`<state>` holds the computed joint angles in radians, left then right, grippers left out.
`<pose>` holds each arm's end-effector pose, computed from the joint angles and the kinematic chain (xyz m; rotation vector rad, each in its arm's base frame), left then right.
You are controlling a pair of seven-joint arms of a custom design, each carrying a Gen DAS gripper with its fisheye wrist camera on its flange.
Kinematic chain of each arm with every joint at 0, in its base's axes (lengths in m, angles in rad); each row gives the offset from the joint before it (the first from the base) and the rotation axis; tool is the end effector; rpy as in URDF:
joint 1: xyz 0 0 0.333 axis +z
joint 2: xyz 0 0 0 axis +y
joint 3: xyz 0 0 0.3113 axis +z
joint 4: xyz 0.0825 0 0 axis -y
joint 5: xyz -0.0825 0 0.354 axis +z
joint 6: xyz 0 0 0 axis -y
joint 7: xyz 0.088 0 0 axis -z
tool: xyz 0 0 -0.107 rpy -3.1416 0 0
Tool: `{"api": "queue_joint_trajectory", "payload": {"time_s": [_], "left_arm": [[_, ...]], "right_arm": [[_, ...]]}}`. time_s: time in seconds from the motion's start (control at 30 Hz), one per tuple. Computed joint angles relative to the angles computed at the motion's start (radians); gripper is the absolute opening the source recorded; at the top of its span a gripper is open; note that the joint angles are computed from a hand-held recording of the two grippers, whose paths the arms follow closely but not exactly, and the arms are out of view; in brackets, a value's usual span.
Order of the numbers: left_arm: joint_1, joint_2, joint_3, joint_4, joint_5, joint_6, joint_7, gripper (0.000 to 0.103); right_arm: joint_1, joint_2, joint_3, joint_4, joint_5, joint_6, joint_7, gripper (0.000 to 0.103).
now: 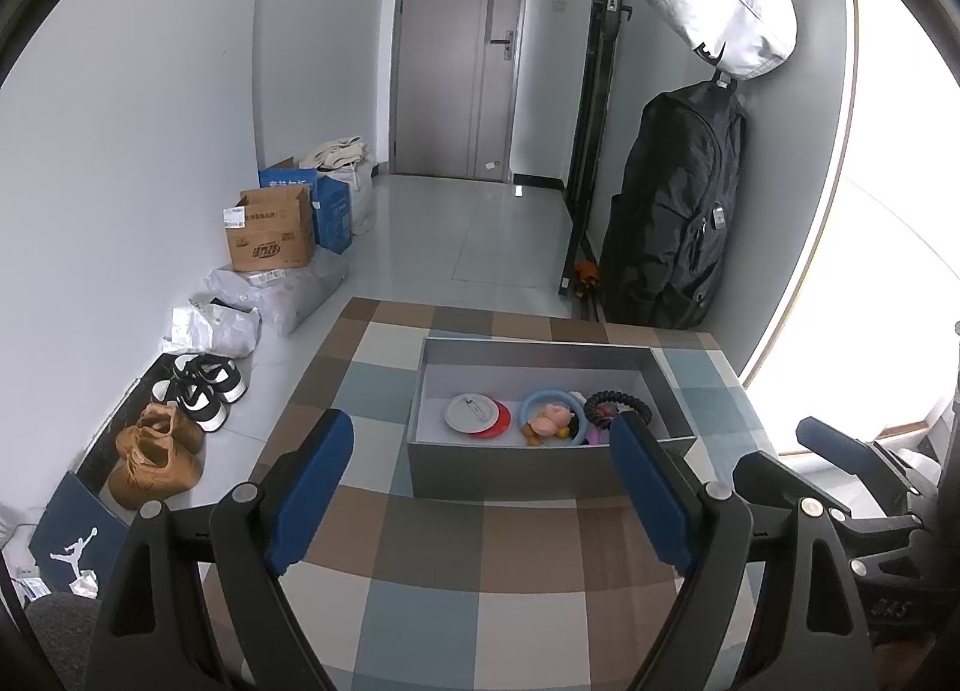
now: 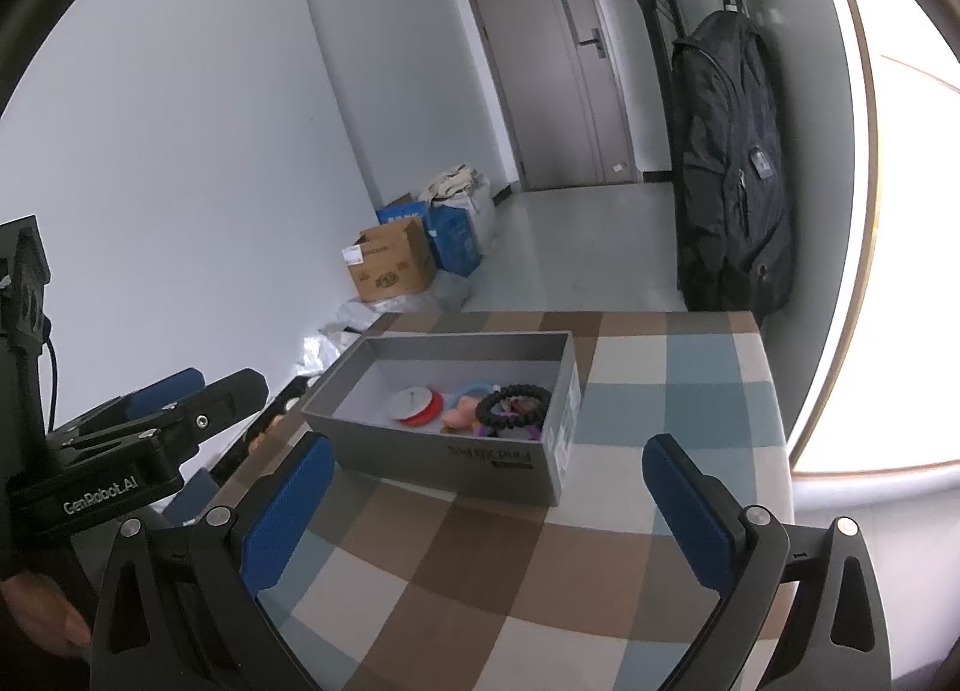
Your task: Organize jewelry
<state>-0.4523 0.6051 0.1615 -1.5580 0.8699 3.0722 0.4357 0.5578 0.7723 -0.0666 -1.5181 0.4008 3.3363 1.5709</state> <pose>0.6502 -0.2854 0.3914 -1.6315 1.7541 -0.9924 0.6555 0.3195 0.3460 -1.5924 1.4414 -0.5233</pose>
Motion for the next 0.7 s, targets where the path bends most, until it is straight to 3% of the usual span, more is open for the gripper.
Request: {"api": "queue_joint_trajectory", "payload": {"time_s": [0.3, 0.47, 0.63, 0.7], "left_arm": [[0.001, 0.002, -0.003, 0.002, -0.006, -0.003, 0.005, 0.084], [-0.03, 0.003, 0.043, -0.002, 0.028, 0.024, -0.046, 0.084], [0.013, 0.001, -0.01, -0.008, -0.006, 0.032, 0.005, 0.084], [0.003, 0.001, 0.003, -0.008, -0.014, 0.038, 0.005, 0.084]], "right_arm": [[0.004, 0.0, -0.006, 0.0, 0.003, -0.005, 0.003, 0.103], [0.003, 0.001, -0.005, 0.001, 0.002, -0.008, 0.006, 0.103], [0.001, 0.002, -0.003, 0.001, 0.0, -0.01, 0.009, 0.103], [-0.002, 0.003, 0.0, 0.002, -0.002, -0.011, 0.01, 0.103]]}}
